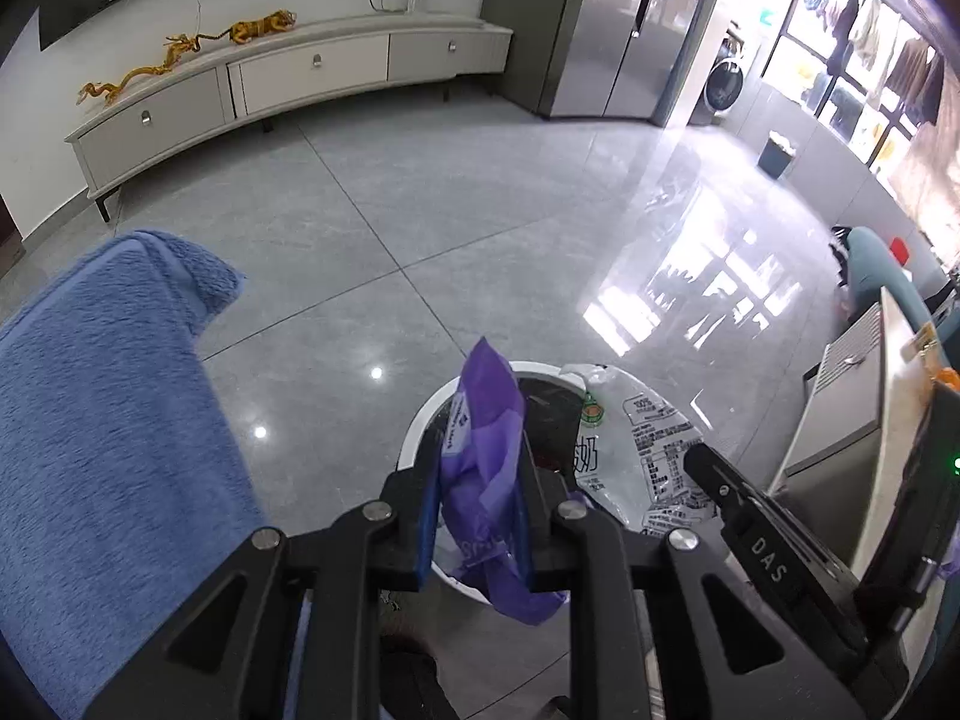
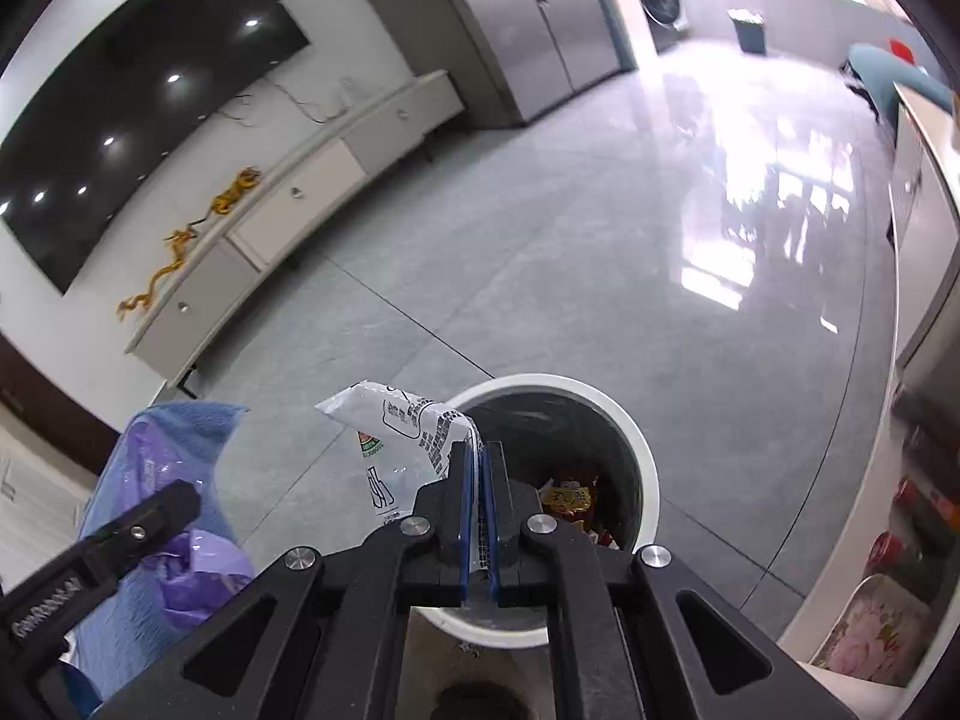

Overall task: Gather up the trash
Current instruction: 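Carry the purple bag and white printed bag over the bucket bin, then open the left tool while the right tool opens, dropping both bags into the bin, then return both open tools to the trash on the rug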

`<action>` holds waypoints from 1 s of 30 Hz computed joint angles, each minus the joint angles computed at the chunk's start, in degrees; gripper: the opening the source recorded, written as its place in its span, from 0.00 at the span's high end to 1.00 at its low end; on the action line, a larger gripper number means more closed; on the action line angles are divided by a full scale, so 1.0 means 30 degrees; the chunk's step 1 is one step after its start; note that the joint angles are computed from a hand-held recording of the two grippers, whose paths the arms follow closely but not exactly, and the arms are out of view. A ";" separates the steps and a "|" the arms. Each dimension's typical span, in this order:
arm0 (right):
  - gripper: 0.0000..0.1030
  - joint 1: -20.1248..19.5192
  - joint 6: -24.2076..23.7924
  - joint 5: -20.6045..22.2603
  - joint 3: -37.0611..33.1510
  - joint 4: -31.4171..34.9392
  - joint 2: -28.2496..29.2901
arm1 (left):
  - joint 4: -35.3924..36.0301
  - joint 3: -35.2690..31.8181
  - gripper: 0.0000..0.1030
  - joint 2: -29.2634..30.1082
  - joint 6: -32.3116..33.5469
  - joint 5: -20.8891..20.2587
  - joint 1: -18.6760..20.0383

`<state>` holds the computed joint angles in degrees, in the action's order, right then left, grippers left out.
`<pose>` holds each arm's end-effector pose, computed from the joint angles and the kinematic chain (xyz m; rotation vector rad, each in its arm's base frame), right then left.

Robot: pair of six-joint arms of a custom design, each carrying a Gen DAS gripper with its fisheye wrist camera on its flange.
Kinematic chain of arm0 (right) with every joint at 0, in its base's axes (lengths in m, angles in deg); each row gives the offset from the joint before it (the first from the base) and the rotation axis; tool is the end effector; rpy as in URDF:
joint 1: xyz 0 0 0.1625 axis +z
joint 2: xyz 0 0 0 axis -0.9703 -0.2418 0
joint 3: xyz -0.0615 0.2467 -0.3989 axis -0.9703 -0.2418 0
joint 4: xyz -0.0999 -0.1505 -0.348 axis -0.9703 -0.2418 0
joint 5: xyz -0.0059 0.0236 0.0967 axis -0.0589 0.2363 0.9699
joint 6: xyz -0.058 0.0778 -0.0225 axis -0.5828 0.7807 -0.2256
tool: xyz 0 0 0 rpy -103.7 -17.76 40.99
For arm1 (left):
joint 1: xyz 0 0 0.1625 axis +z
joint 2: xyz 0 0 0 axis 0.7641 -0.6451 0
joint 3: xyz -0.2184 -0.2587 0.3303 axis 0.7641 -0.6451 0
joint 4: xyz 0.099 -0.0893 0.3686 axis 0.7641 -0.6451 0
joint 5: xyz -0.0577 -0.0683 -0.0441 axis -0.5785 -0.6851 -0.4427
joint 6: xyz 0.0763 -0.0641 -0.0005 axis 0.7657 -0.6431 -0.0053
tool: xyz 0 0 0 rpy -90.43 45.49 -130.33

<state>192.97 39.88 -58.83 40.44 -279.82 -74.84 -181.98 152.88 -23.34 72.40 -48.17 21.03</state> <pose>0.3713 -0.5672 -0.0715 0.0119 -2.5834 0.9581 -0.0032 -0.6169 0.3389 0.2253 2.4061 -0.6918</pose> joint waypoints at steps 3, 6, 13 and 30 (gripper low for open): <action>0.93 -0.0530 0.0570 0.0289 -0.0208 0.0444 0.0123 | 0.0070 -0.0672 0.81 0.1189 -0.0266 0.0381 0.0289; 0.93 -0.0787 0.0991 0.0553 -0.0480 0.0847 0.0218 | 0.0583 -0.1332 0.79 0.1994 -0.0758 0.0305 0.0630; 0.63 -0.1316 0.1208 0.0996 -0.0181 -0.0092 0.0155 | 0.0741 -0.2005 0.56 0.2733 -0.1080 0.0075 0.1264; 0.63 -0.0394 0.1469 0.0838 0.0695 -0.2877 -0.0569 | 0.0224 -0.1081 0.55 0.1744 -0.1713 0.0238 0.0602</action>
